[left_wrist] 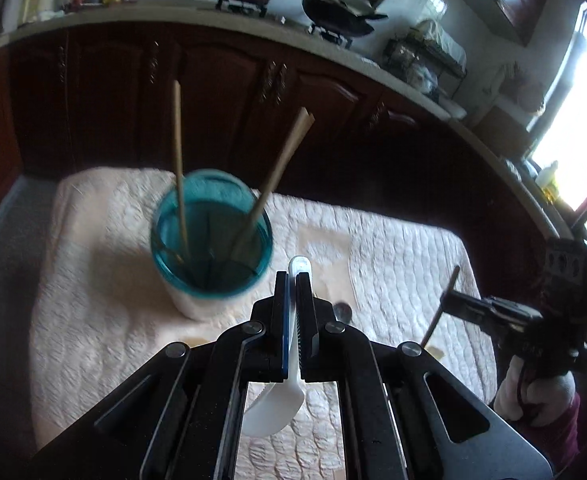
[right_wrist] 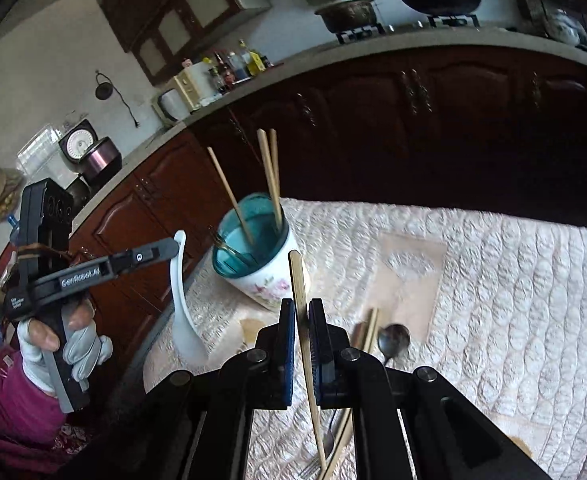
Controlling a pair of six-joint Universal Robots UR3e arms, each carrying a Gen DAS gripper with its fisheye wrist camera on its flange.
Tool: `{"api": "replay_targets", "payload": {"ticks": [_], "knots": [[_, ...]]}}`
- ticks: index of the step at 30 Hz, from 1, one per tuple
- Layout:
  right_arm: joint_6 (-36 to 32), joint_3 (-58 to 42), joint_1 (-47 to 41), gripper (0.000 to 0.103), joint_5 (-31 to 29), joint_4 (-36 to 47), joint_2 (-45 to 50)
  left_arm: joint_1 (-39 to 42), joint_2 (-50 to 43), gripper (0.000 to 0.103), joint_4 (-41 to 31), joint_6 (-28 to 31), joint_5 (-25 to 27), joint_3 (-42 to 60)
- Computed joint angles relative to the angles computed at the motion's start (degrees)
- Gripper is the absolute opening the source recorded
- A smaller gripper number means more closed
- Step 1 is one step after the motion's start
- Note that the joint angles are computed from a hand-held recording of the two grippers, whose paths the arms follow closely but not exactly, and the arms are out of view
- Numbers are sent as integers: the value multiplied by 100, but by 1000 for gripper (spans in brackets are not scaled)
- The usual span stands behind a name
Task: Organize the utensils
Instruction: 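Lift the white spoon and chopstick and carry both over the floral cup, then lower the spoon and chopstick into the teal insert and open both tools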
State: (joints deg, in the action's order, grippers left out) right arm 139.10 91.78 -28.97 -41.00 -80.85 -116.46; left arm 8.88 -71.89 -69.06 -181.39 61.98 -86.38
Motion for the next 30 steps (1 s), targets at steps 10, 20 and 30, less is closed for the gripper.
{"api": "replay_targets", "payload": {"ticks": [10,20,30], "knots": [[1386,-1434,1058,5,226,-1431,1192,295,-909,2,665,-398,343,1178],[2556,-3340,2038,5,-337,-2476,2689,-16,-2376,2,1538,-720,1119,2211],[3060,-4146,3218,5,-1788,-3353,3958,-480,-2771,2,2937,-1006,2114,1305]]}}
